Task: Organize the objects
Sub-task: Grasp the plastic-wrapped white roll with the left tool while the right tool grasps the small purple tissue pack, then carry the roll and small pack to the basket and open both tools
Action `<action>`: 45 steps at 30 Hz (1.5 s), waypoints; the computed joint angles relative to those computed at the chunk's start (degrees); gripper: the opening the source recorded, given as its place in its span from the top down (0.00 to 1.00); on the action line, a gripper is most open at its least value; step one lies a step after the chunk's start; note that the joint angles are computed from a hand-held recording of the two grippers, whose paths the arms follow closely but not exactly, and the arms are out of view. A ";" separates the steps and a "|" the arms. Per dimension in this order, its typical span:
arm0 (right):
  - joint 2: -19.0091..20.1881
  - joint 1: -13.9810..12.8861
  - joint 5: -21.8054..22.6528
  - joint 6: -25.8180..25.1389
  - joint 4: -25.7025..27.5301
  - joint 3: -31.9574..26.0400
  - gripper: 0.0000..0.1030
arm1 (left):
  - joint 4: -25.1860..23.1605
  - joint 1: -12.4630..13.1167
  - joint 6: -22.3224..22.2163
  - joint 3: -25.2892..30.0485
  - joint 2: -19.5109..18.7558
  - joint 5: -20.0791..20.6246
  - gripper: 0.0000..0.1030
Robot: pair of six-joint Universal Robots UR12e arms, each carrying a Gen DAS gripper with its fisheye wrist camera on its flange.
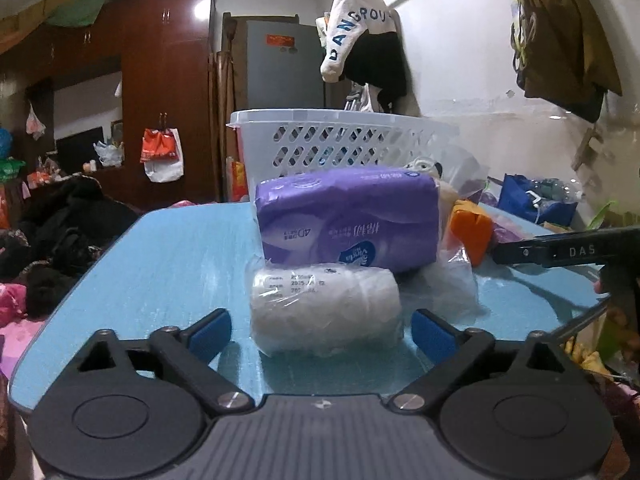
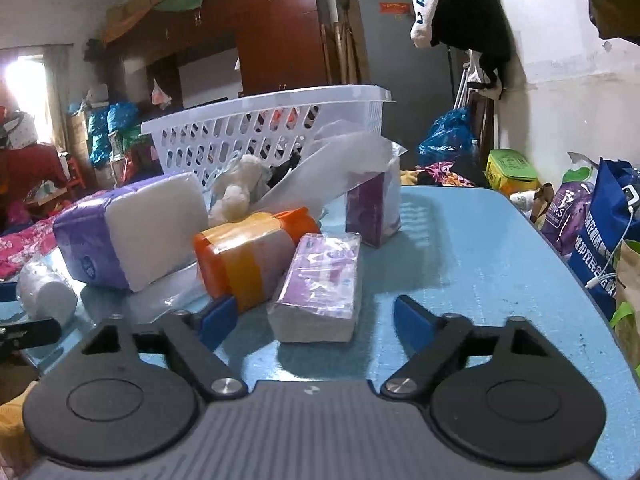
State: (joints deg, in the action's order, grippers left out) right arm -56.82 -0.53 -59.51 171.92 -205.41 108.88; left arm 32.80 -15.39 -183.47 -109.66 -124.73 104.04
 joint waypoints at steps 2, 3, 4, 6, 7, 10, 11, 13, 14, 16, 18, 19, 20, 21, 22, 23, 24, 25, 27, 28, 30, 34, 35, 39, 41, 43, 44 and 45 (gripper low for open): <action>0.16 -0.19 0.51 0.12 -0.46 -0.02 0.39 | -0.05 0.00 -0.11 0.11 -0.11 0.04 0.24; 0.21 -0.29 0.72 0.36 -0.47 -0.10 0.42 | 0.07 -0.04 -0.01 0.16 -0.18 0.28 0.24; 0.26 -0.41 0.78 0.85 -0.62 -0.16 0.49 | 0.24 -0.04 0.15 0.18 -0.24 0.40 0.25; 0.39 -0.98 2.05 2.09 -1.18 -0.16 0.50 | 1.27 0.05 0.11 0.02 -0.36 0.04 0.25; 0.49 -1.29 2.85 2.46 -1.55 -0.22 0.51 | 1.90 0.07 -0.04 -0.06 -0.43 -0.06 0.26; 0.39 -1.86 3.99 2.75 -2.46 0.02 0.51 | 4.00 -0.05 0.32 -0.06 -0.73 0.66 0.26; 0.44 -2.18 4.77 2.97 -3.56 0.18 0.51 | 5.10 -0.03 0.25 -0.19 -0.82 0.69 0.26; 0.41 -2.45 5.05 3.41 -5.14 0.38 0.51 | 6.32 -0.07 0.58 -0.28 -0.78 0.98 0.26; 0.37 -2.58 5.09 3.48 -5.85 0.49 0.51 | 6.75 -0.10 0.93 -0.32 -0.74 1.26 0.26; 0.41 -2.98 5.82 3.72 -7.21 0.63 0.51 | 8.09 0.01 0.81 -0.59 -0.71 0.96 0.26; 0.33 -3.23 5.93 4.25 -8.02 0.70 0.51 | 8.92 0.07 0.99 -0.67 -0.67 0.73 0.26; 0.34 -3.32 6.08 4.52 -8.35 0.65 0.51 | 9.37 0.09 1.08 -0.65 -0.68 0.52 0.26; 0.39 -3.45 6.41 4.94 -8.90 0.61 0.51 | 9.92 0.13 1.17 -0.68 -0.70 0.34 0.26; 0.41 -3.56 6.65 5.32 -9.37 0.61 0.51 | 10.32 0.14 1.31 -0.69 -0.70 0.29 0.26; 0.41 -3.65 6.87 5.49 -9.71 0.54 0.51 | 10.84 0.15 1.33 -0.69 -0.68 0.21 0.26; 0.35 -3.73 7.10 5.59 -10.09 0.53 0.51 | 11.45 0.19 1.28 -0.67 -0.68 -0.04 0.26; 0.33 -3.80 7.33 5.76 -10.47 0.45 0.51 | 11.85 0.21 1.27 -0.64 -0.60 -0.21 0.26; 0.29 -3.90 7.55 6.01 -10.86 0.37 0.51 | 12.35 0.26 1.24 -0.63 -0.56 -0.42 0.26; 0.26 -4.10 8.38 6.69 -11.96 0.18 0.51 | 12.97 0.32 0.99 -0.50 -0.43 -0.73 0.26; 0.24 -4.12 8.51 6.97 -12.40 0.07 0.51 | 13.07 0.37 0.78 -0.37 -0.34 -0.98 0.26; 0.09 -3.99 8.61 7.05 -12.60 -0.52 0.51 | 13.12 0.54 0.83 -0.03 -0.06 -1.73 0.26; -0.43 -3.69 10.42 6.93 -10.83 -2.98 0.51 | 12.69 0.93 2.29 2.28 0.53 -3.01 0.26; -0.59 -3.49 10.64 6.81 -10.23 -3.85 0.51 | 12.03 1.11 2.80 3.20 0.75 -3.50 0.26; -1.06 -1.69 9.82 3.96 -6.72 -8.22 0.51 | 4.76 2.20 3.28 8.48 1.66 -7.31 0.26; -1.01 -0.55 8.16 2.13 -3.79 -10.70 0.51 | -0.92 2.37 3.18 12.64 1.33 -7.75 0.26; -0.69 0.66 5.87 0.70 0.22 -13.46 0.51 | -7.69 2.48 4.05 17.41 0.48 -7.58 0.26; -0.49 1.13 5.26 -0.05 3.07 -14.84 0.51 | -10.39 2.37 4.23 19.42 -0.12 -6.61 0.26; -0.19 1.67 4.12 -0.71 6.26 -16.37 0.51 | -13.55 2.43 3.79 21.44 -0.72 -6.00 0.26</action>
State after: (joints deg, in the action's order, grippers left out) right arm -57.01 1.14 -55.39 171.21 -199.15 92.50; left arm 19.26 -12.96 -179.68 -88.22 -125.45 98.03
